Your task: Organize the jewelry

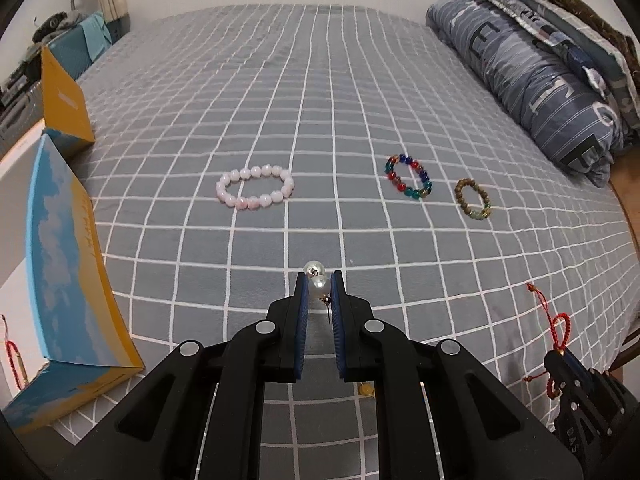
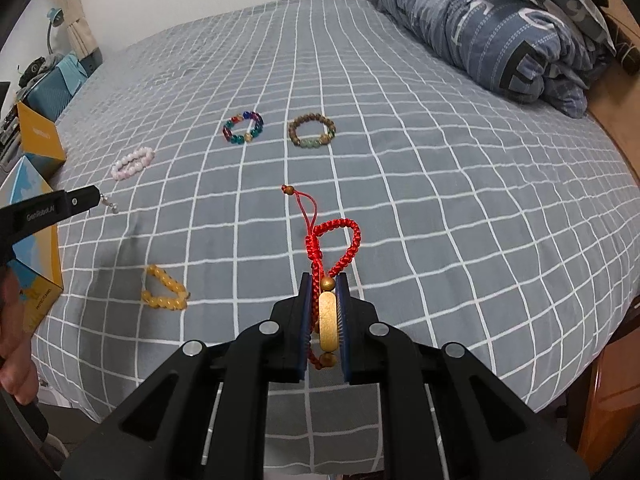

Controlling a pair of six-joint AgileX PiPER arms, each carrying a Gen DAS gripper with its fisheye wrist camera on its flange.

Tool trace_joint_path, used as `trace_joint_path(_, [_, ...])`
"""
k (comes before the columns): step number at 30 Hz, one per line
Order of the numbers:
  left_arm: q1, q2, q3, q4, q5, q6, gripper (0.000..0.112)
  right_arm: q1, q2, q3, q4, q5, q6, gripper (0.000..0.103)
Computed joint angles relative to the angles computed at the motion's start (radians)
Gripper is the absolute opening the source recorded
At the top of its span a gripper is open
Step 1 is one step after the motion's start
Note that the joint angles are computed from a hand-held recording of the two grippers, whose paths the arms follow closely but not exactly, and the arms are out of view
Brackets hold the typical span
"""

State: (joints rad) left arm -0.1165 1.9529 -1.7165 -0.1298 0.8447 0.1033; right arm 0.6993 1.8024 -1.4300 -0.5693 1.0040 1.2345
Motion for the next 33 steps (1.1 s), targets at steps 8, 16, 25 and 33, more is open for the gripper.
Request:
trace_joint_path(8, [0.007, -0.074, 0.075, -0.005, -0.061, 0.018, 0.011, 0.015, 0.046, -0.085, -0.06, 0.02, -0.008, 0.011])
trace_joint_path(16, [0.037, -0.136, 0.128, -0.03, -0.097, 0.048, 0.011, 0.027, 0.1, -0.193, -0.108, 0.046, -0.033, 0.011])
trace_joint_path(25, [0.085, -0.203, 0.192, -0.03, -0.148, 0.073, 0.011, 0.037, 0.168, -0.33, -0.128, 0.071, -0.073, 0.011])
trace_joint_path(33, [0.143, -0.246, 0.217, -0.045, -0.165, 0.105, 0.011, 0.062, 0.274, -0.558, -0.105, 0.128, -0.156, 0.011])
